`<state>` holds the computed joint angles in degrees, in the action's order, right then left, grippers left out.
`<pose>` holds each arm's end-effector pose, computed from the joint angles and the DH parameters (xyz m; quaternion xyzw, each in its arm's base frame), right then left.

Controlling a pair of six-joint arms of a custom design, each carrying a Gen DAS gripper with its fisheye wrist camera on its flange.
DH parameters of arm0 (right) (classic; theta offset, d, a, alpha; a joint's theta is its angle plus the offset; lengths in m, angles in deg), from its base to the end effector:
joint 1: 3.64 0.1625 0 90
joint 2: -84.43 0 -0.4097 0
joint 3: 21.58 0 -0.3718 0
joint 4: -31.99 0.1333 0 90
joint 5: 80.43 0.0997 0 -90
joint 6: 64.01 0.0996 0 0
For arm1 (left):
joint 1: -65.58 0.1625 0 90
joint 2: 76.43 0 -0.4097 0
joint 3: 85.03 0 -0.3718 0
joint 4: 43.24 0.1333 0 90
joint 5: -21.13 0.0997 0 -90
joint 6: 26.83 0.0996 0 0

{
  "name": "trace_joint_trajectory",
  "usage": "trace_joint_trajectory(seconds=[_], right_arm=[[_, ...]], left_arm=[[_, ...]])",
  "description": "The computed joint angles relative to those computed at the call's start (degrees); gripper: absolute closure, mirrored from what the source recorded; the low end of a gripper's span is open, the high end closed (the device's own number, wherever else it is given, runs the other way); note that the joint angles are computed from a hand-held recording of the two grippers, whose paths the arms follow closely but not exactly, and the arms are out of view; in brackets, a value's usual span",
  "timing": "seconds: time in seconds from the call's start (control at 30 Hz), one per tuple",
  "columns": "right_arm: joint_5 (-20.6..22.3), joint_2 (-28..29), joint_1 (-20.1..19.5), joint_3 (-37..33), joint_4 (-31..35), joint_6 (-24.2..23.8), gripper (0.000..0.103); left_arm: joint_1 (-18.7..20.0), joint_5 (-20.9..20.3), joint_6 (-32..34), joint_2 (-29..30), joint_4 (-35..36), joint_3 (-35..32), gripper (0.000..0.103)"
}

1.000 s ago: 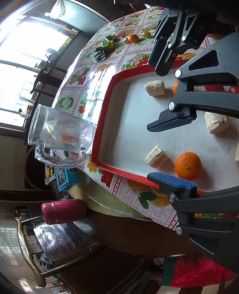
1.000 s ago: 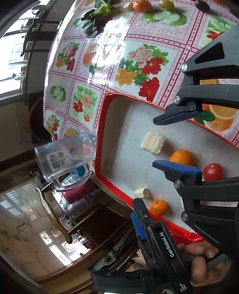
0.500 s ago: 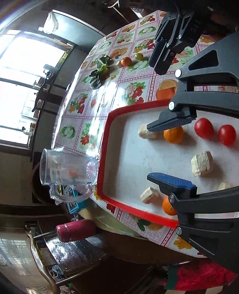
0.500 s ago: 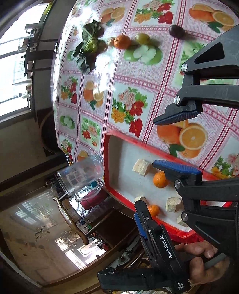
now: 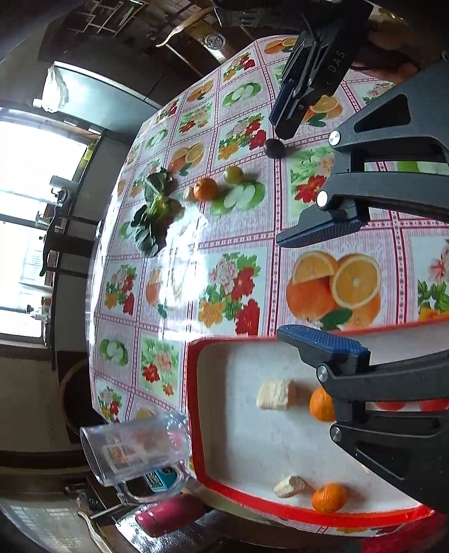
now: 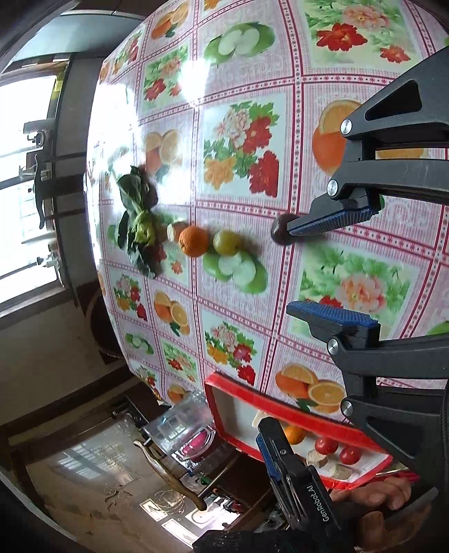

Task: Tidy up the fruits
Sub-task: 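Grasp the green lime with the left tool while the right tool grasps the dark plum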

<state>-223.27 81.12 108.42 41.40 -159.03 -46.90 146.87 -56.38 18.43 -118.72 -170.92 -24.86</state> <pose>0.3171 -0.6390 -0.1141 -0.1208 -0.8439 0.4374 0.2862 0.0344 -0.7981 0.2663 0.4277 0.8811 -0.1287 0.1553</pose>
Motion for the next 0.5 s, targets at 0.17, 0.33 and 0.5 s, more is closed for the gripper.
trace_joint_trajectory(seconds=[0.17,0.33,0.5], right_arm=[[-0.8,-1.1,-1.0,3.0,-0.5,1.4,0.061],[-0.2,-0.9,-1.9,2.6,0.6,1.7,0.062],[0.0,-0.2,-2.6,0.5,2.4,0.6,0.064]], left_arm=[[-1.9,0.5,0.8,0.3,-0.3,3.3,0.058],[-3.6,0.0,2.3,2.0,-0.3,4.6,0.058],[-4.6,0.4,1.7,5.1,1.2,3.1,0.058]])
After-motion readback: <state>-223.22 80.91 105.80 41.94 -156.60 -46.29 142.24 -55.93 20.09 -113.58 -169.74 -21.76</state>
